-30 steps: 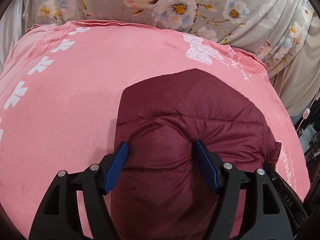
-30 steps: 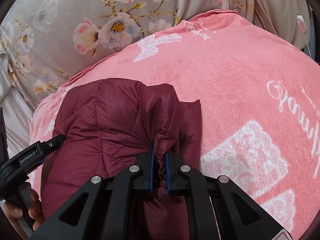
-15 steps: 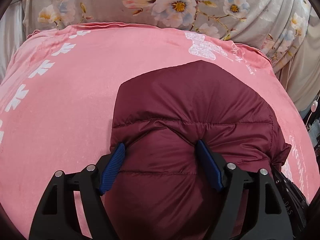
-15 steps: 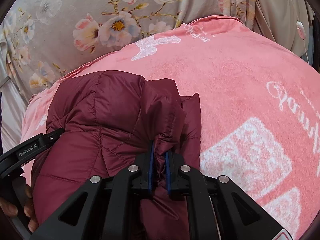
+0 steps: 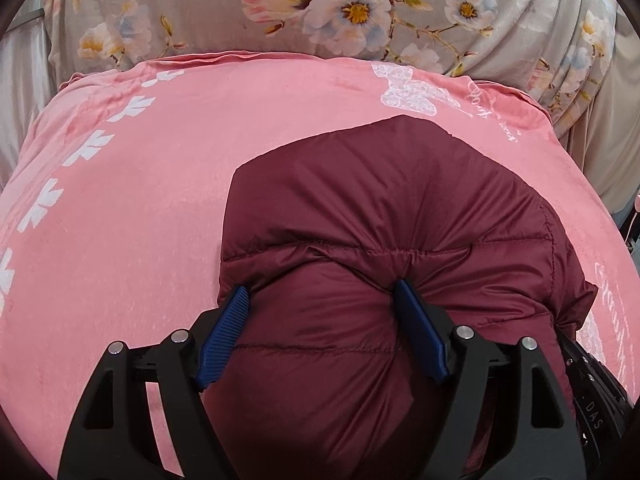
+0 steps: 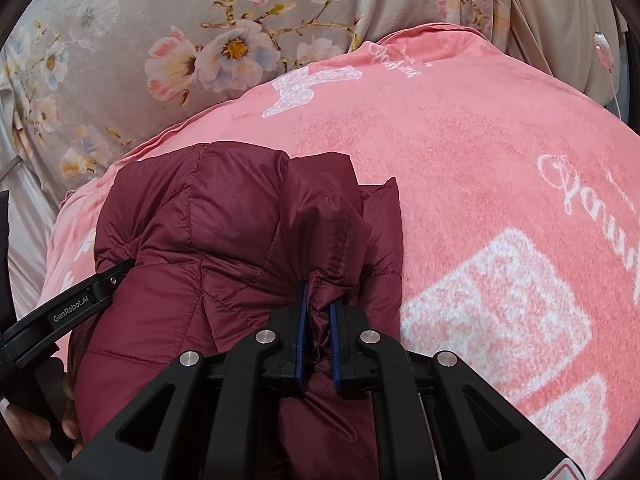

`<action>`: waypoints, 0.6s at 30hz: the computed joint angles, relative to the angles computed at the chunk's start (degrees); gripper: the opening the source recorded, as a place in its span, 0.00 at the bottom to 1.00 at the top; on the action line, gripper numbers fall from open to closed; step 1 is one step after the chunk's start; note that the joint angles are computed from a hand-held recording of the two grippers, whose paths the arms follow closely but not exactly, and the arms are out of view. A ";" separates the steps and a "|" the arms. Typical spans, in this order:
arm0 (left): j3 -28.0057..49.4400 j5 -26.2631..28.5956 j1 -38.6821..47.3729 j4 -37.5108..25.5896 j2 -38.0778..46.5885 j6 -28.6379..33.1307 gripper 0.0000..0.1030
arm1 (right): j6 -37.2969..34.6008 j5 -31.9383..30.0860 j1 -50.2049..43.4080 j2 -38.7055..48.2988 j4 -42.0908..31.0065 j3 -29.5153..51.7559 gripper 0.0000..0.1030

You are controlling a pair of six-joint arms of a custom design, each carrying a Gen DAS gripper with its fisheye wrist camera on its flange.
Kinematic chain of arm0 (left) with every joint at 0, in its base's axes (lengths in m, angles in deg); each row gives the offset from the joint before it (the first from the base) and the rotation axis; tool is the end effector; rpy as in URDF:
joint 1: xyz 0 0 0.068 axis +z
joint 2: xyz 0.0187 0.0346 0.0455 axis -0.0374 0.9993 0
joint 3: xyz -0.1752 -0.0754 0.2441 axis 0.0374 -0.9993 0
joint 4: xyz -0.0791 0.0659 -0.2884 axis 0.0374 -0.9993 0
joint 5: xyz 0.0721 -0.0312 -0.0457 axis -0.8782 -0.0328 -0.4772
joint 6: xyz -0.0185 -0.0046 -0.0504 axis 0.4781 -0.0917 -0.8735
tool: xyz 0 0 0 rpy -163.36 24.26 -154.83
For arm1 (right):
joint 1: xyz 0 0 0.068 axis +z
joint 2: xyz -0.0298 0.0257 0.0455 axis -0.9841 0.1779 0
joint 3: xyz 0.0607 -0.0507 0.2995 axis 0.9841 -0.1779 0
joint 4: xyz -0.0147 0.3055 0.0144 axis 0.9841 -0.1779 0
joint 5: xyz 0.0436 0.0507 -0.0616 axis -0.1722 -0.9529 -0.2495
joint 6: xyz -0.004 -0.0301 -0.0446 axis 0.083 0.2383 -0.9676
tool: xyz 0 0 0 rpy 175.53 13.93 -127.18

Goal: Fold large clothes
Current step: 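Grasp the folded jacket bundle with both grippers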

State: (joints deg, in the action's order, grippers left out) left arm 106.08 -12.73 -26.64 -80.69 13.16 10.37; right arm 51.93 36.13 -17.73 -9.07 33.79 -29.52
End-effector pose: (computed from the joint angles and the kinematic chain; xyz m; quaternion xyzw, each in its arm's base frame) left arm 0.2434 -0.1065 0.2471 0.0934 0.9315 -0.0547 0.3472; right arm 0.1443 0.2245 0.2222 0.2058 0.8969 0.1042 0.3774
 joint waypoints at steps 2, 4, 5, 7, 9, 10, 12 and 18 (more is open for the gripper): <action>0.66 3.22 1.61 -1.34 -0.34 0.58 0.72 | 2.45 1.39 2.22 -1.95 -6.78 1.84 0.20; 2.37 10.23 6.00 -5.06 -1.36 2.61 0.72 | 6.68 2.40 4.63 -4.69 -12.54 2.70 0.43; 3.40 14.85 9.51 -8.07 -2.38 3.99 0.73 | 8.84 2.33 6.00 -7.22 -14.31 2.11 0.53; 5.27 22.48 16.65 -14.09 -3.53 6.60 0.82 | 11.66 0.40 7.15 -11.30 -15.34 0.34 0.59; 6.57 29.22 22.70 -18.99 -3.07 10.02 0.85 | 13.90 -3.51 7.22 -16.39 -11.63 -3.82 0.61; 7.35 32.69 26.23 -22.34 -1.81 12.63 0.85 | 14.46 -5.49 6.97 -18.61 -8.31 -6.25 0.61; 7.81 37.72 30.62 -26.47 0.37 14.93 0.85 | 15.80 -7.09 7.49 -19.71 -4.15 -8.64 0.61; 6.20 49.11 35.49 -33.03 3.32 18.54 0.85 | 15.70 -9.90 8.06 -18.07 5.80 -11.51 0.63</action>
State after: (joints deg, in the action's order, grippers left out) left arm 112.28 36.37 8.85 -113.72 16.48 28.91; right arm 67.64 26.22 -9.67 -27.14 39.59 -41.03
